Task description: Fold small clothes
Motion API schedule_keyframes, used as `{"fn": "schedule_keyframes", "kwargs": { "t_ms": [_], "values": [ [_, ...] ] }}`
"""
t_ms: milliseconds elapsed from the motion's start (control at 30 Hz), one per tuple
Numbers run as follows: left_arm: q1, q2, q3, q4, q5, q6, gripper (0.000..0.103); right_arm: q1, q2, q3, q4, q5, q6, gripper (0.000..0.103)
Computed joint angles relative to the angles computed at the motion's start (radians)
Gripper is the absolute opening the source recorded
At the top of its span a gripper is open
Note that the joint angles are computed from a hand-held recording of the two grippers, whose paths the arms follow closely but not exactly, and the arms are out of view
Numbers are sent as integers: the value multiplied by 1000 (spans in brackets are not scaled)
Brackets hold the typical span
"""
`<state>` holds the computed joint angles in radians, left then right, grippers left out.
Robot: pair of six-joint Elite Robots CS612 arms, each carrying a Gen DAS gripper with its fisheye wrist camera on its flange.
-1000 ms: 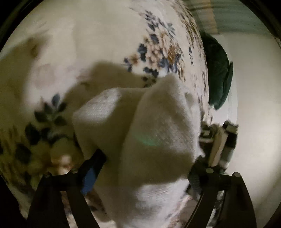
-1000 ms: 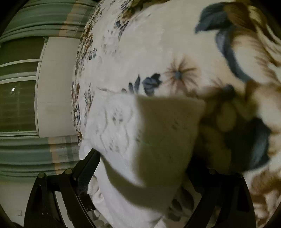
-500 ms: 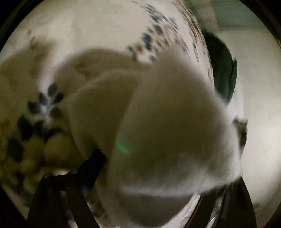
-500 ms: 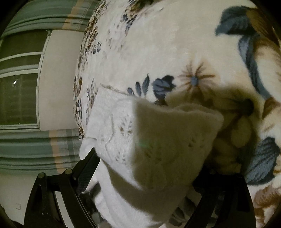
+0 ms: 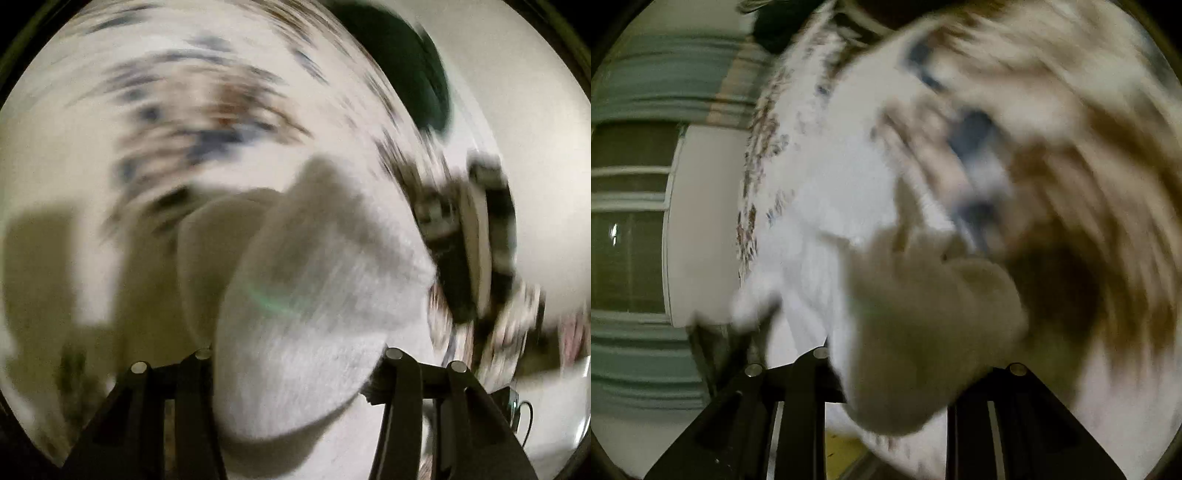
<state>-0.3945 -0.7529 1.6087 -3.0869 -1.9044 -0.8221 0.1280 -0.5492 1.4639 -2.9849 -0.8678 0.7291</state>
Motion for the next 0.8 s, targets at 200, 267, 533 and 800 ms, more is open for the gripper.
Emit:
{"fn": "schedule_keyframes", "kwargs": {
  "t_ms": [200,267,533,800],
  "values": [
    [34,-8,-29,148,-142,125,60,1,-42,69,155,-32,-2,56],
    [38,-36,22,84,-152,69,65,-1,-69,77,180,-88,-42,57],
    [24,-92,71,42,29,37,66,23,-113,-50,222,-302,-289,64],
    [16,-59,7,94,92,64,66,96,176,-608,682,-178,-546,60]
  ]
}}
